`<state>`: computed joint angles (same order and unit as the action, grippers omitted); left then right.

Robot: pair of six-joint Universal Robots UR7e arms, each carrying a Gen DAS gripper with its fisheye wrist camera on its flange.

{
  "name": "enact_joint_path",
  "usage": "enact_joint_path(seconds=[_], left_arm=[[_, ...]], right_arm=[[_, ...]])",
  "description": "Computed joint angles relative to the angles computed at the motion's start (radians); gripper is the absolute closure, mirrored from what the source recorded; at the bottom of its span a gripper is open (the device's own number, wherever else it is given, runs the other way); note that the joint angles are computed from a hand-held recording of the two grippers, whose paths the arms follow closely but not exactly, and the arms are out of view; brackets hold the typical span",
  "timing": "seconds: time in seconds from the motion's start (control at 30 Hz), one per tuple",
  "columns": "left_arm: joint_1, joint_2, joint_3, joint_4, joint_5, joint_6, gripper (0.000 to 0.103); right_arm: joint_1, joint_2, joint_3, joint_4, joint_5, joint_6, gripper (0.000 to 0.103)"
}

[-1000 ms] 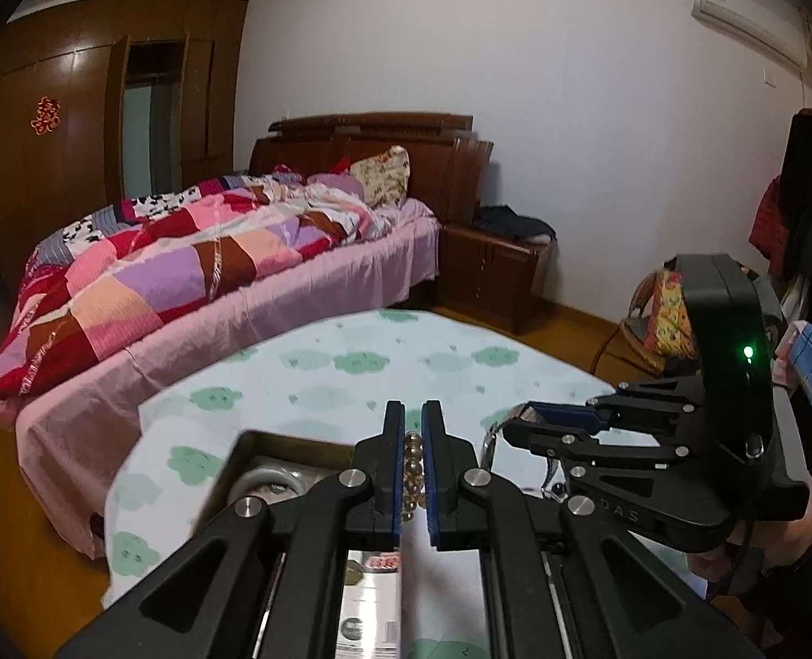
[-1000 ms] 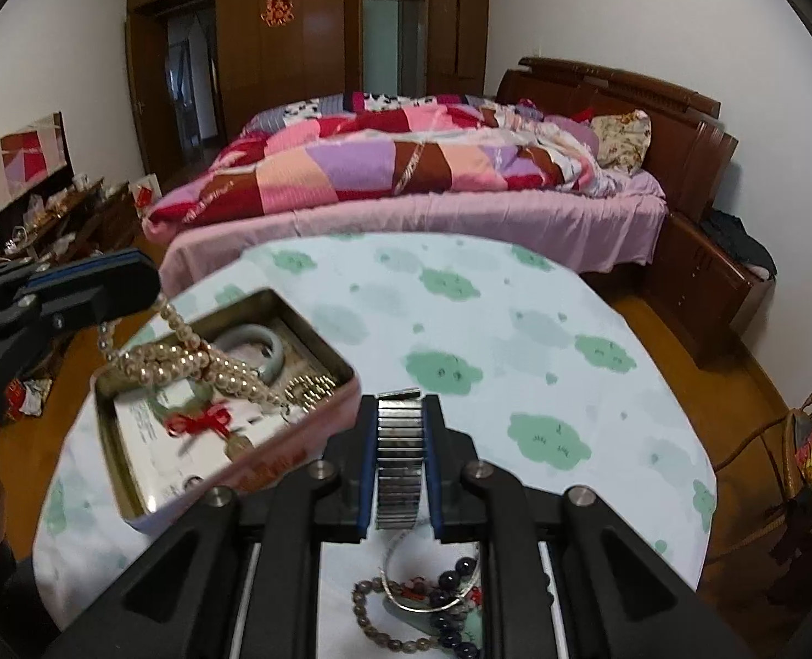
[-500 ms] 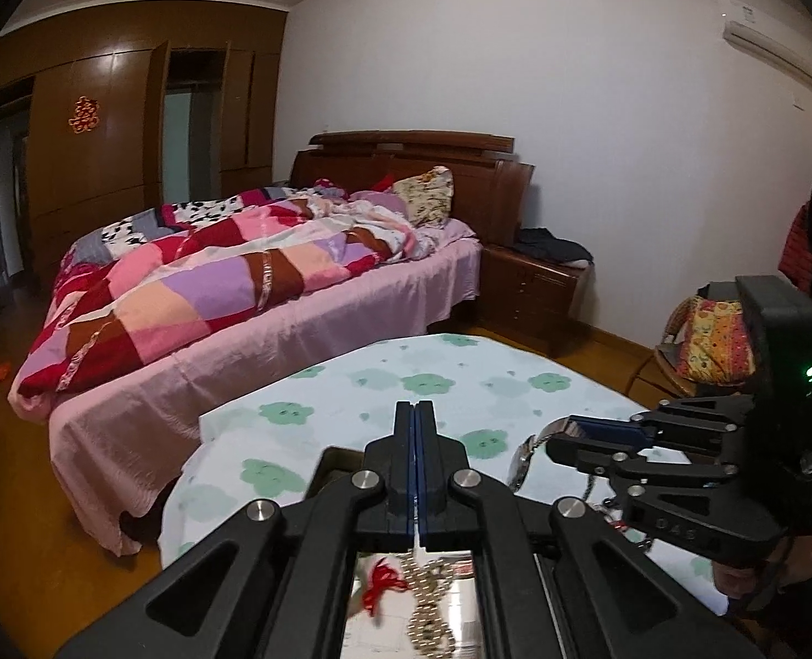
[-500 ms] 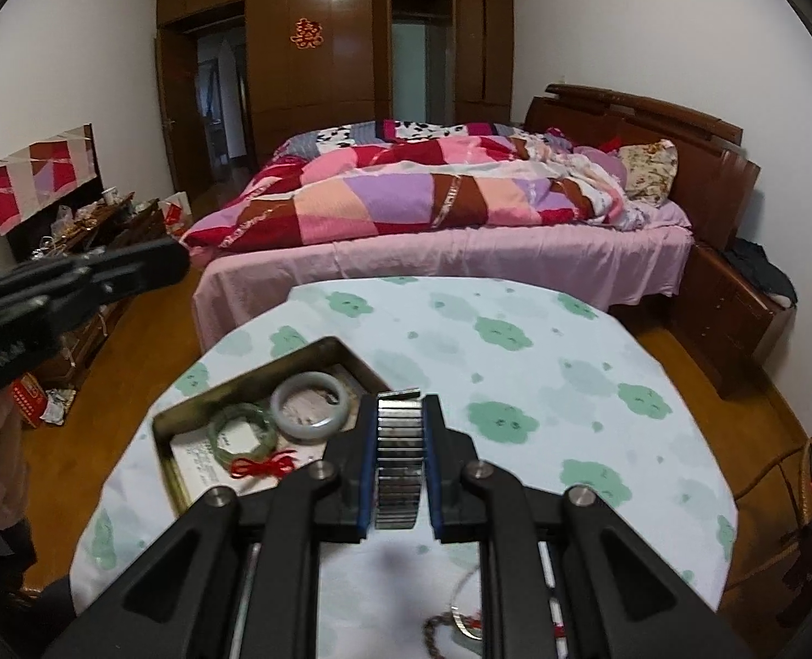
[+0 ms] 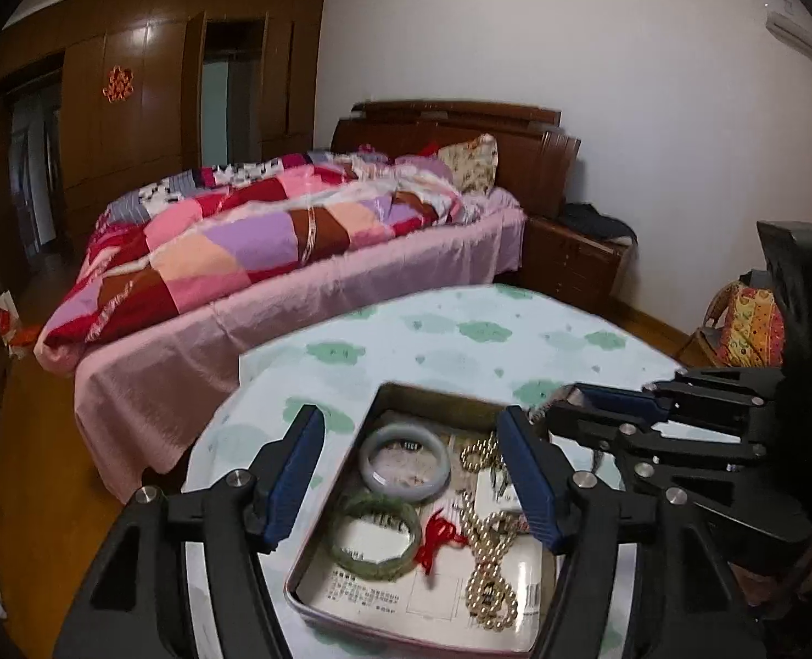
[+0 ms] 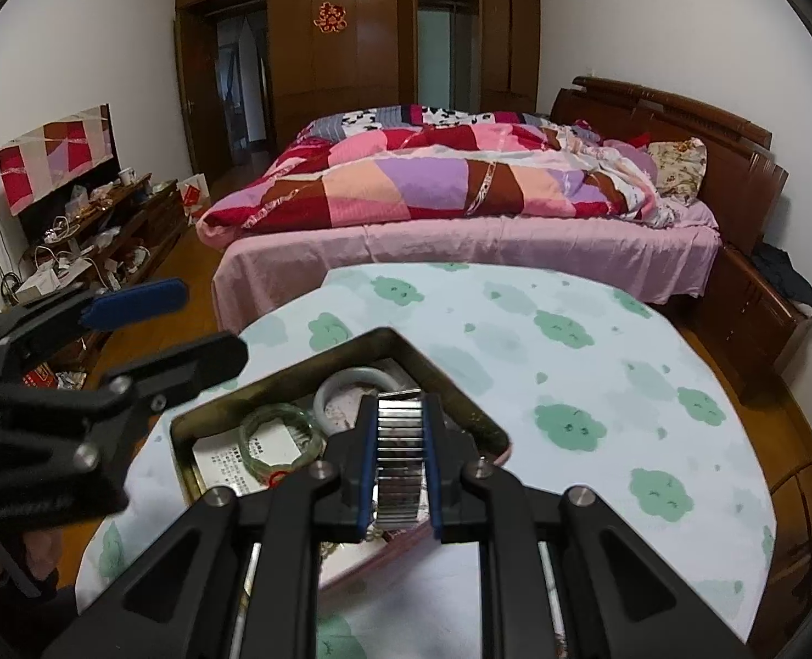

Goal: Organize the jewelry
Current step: 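Carry the pearls and watch over the tin while the left tool releases the pearls, then open the right tool to drop the silver watch into the tin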

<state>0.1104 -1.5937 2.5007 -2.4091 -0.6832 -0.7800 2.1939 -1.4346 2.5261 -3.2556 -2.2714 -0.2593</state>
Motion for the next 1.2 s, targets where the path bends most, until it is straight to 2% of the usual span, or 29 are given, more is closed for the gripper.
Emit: enact_joint_path(seconds=[0.37,0.53,0.9,0.97,1.0,1.03,1.1,1.2], left_arm=[[0.024,-0.013,0.008,0.1,0.005,-0.072,0.037],[0.034,-0.011,0.012,0.116,-0.005,-0.084,0.037],[0.035,-0.008,0.017,0.147,-0.014,-0.108,0.036],[0.034,-0.007,0.017,0.16,-0.014,-0.12,0.033],[0.033,-0.009,0.018,0.166,-0.012,-0.127,0.031],[0.035,-0.01,0.019,0.167,-0.011,-0.129,0.03],[0.036,-0.016,0.021,0.178,-0.01,-0.146,0.029],[0.039,-0.016,0.021,0.186,-0.013,-0.163,0.028]], right_arm=[[-0.023,0.091,-0.015,-0.021,-0.018,0.021,0.086],[-0.045,0.096,-0.006,0.002,-0.004,0.043,0.086],[-0.039,0.104,0.008,-0.004,-0.001,0.059,0.084],[-0.04,0.107,0.01,-0.016,-0.001,0.056,0.075],[-0.039,0.109,0.008,-0.019,0.0,0.056,0.064],[-0.033,0.112,0.011,-0.032,-0.007,0.056,0.06],[-0.029,0.117,0.01,-0.039,-0.015,0.056,0.06],[-0.024,0.111,0.017,-0.049,-0.016,0.06,0.052]])
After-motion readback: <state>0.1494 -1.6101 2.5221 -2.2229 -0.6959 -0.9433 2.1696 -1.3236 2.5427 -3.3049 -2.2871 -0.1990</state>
